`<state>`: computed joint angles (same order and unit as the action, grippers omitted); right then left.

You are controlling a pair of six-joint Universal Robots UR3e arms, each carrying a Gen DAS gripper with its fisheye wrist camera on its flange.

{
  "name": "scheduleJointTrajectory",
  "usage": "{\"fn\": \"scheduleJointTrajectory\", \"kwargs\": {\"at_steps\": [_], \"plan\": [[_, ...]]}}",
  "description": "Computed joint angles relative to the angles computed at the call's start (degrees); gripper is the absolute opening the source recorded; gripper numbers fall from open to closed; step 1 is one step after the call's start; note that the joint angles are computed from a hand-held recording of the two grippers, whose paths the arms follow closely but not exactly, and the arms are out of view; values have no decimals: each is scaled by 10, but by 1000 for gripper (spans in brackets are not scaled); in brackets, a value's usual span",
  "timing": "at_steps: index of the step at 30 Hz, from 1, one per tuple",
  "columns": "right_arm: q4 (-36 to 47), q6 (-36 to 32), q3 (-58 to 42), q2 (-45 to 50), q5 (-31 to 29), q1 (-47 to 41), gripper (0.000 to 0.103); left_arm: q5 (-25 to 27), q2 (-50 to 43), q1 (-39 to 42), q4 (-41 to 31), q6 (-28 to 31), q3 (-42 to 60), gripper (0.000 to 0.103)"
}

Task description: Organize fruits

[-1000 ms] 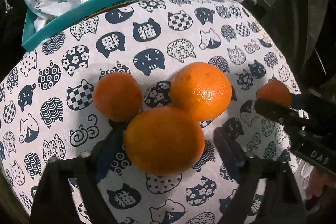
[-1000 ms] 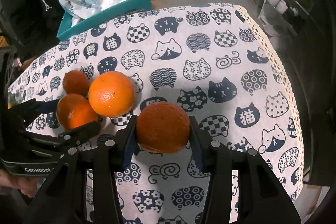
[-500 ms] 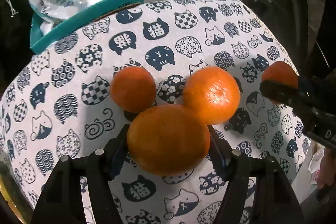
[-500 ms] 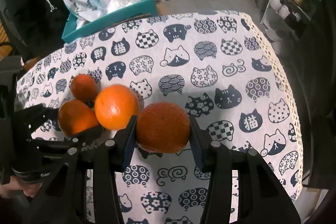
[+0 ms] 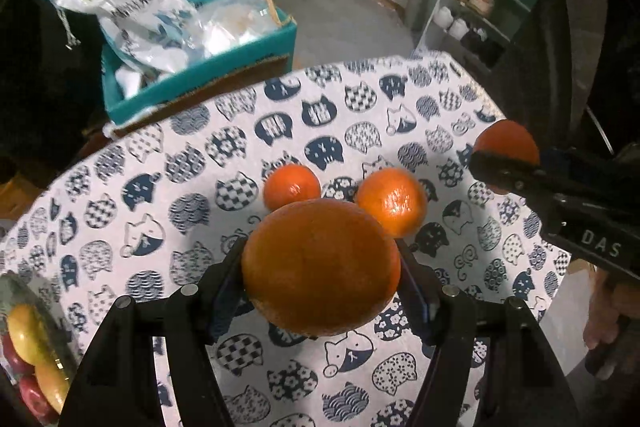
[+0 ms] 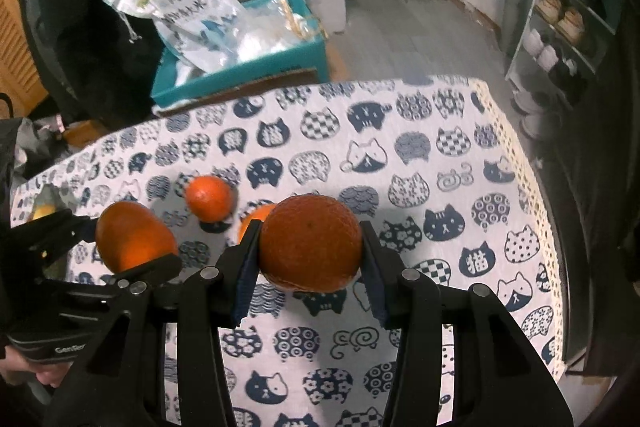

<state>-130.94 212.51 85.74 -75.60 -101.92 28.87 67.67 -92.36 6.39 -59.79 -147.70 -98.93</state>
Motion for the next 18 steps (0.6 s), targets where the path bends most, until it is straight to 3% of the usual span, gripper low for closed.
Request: {"fn": "scheduleJointTrajectory", "kwargs": {"at_steps": [18], "plan": [[78,-1,-191,45,-55,72,46,-98,157,138,-155,90,29,70]]}}
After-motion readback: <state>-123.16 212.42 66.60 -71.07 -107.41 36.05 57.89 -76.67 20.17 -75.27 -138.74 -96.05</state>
